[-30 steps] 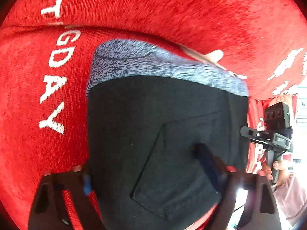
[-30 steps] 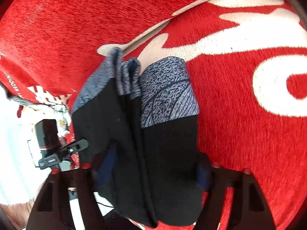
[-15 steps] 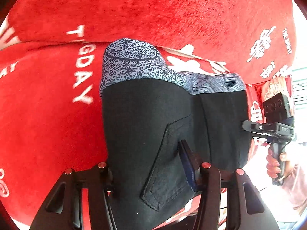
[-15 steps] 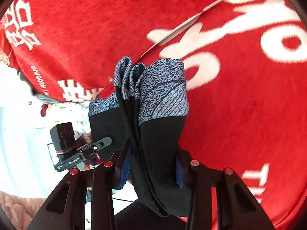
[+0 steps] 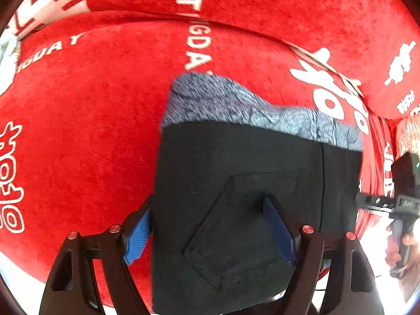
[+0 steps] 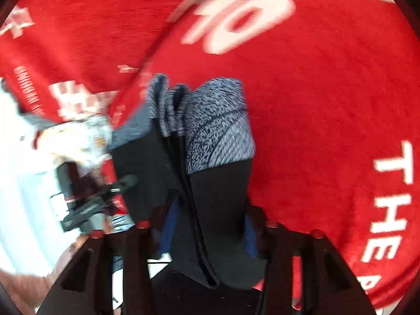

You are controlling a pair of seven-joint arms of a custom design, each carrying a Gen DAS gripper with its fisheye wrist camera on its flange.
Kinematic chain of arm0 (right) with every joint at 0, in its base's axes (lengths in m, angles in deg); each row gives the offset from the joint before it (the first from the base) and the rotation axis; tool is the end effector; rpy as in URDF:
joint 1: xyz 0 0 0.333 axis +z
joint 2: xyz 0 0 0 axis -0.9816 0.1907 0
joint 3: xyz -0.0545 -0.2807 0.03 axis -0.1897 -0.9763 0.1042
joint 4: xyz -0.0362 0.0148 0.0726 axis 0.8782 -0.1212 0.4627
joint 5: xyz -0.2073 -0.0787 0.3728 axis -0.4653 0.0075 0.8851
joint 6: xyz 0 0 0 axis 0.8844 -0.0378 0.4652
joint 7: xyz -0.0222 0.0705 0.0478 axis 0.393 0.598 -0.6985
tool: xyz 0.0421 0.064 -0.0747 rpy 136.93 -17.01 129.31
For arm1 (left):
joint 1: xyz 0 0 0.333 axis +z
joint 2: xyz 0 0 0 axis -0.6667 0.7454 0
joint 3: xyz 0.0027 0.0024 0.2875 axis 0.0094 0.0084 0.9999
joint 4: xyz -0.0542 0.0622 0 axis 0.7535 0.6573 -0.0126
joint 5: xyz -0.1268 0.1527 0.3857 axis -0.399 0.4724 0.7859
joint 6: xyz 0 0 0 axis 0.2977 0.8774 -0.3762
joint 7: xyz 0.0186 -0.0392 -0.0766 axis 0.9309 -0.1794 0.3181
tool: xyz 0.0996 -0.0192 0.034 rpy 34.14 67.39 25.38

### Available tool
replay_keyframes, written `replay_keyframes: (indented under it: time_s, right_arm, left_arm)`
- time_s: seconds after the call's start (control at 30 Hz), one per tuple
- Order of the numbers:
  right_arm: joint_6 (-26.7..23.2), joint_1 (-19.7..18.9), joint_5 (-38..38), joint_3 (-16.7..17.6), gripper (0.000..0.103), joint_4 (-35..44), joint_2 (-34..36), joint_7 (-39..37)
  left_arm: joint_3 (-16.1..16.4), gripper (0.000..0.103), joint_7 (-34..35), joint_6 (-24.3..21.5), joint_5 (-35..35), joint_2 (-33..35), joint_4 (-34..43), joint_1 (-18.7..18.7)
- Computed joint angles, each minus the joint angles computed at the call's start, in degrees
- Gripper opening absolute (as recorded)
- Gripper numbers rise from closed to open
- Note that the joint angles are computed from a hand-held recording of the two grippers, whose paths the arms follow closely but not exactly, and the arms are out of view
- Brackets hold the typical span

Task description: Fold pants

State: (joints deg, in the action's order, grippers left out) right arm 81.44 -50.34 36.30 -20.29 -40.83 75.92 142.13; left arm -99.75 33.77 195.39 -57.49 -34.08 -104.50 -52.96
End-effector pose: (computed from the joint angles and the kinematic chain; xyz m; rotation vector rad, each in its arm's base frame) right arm 0.4391 0.3642 0.4536 -1.8003 2.1148 0.8405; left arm 0.4066 -0.1819 0.4592 2.2357 -1.9471 0.3364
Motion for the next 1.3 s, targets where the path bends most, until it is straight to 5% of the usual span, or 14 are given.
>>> replay_keyframes:
  time_s: [0.17,0.2,0.27,0.5,0.8,0.97,1.1,1.3]
  right_arm:
    - [-6.9,-1.0,-11.8,0.7,0.062,3.1,-0.4,8.7]
    - [-7.8,-0.9,-14.6,1.1,0.043,4.4,-0.5,9.3]
    - [-6.8,-0.5,-15.8,1.3,0.028,5.7,-0.6,8.7]
    - [-7.1,2.7,-20.6,4.3,0.028,16.2,9.0,5.8]
    - [-4.8,3.2,-25.4,5.0,0.028,18.2,12.9,8.4]
    - [-9.7,3.3,-26.8,5.0,0.033,20.6,12.3,11.7]
    - [-11.8,3.4,-26.3,5.0,0.058,20.2,9.7,14.9]
    - [-17.1,4.6,-27.7,5.6,0.082,22.8,8.5,17.3]
  left_arm:
    - [-1.7,0.081,-3.3,-0.3,6.1,-3.0,1.2,2.3]
    - [-2.2,0.081,-3.8,-0.4,7.7,-2.9,1.7,2.8]
    - [-3.4,0.081,-4.7,-1.5,11.4,-1.6,2.8,3.6]
    - [-5.5,0.084,-8.1,0.4,18.3,3.5,3.6,3.1]
    - [-3.8,0.085,-4.7,-5.9,18.2,2.5,6.3,1.1]
    - [-4.0,0.086,-3.8,-11.1,15.8,1.7,7.7,-0.4]
    - [-4.2,0.086,-2.7,-12.9,13.8,-0.4,8.5,-1.7]
    - [-4.8,0.086,-0.2,-14.5,13.6,-3.1,11.4,-2.7]
